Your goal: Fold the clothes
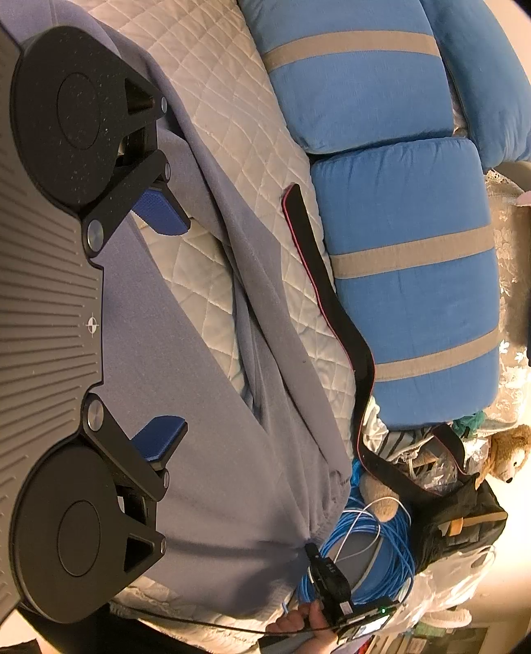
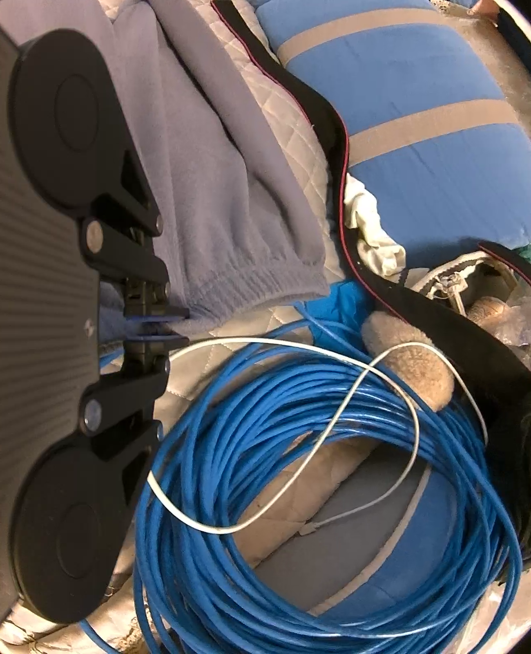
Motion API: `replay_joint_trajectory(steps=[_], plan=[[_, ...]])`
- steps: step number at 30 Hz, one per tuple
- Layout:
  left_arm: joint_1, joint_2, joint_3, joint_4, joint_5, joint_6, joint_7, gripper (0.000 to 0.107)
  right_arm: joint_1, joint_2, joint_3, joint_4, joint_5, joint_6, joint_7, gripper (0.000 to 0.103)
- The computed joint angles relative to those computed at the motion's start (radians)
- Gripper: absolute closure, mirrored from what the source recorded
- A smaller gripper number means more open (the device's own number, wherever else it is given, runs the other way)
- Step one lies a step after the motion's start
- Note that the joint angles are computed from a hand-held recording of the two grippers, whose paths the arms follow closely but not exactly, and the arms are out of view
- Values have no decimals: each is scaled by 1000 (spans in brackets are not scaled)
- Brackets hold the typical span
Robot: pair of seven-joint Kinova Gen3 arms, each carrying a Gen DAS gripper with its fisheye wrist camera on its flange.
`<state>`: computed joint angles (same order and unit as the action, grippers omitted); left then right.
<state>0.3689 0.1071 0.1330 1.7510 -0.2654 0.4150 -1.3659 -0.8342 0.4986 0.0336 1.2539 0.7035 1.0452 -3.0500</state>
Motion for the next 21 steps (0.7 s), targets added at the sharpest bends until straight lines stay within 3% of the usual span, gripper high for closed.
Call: replay_joint_trajectory(steps=[2,6,10,14,21], plan=[[0,0,0,0,0,1,-1,11,8,-1,-6,0,-13,-3,11,95],[-5,0,2,-1,13,1,-16,11,-10,-7,10,16,8,3,-34,55],[-5,0,1,0,12,2,-17,11,-85,2,55,26,126,77,-137,41],[-4,-1,0,2,10,1,-17,11,-65,-35,16,82,176,20,-215,39],[-3,-6,-6,13,-4,-20,1,11,-63,-17,-20,56,212,1,-99,39]])
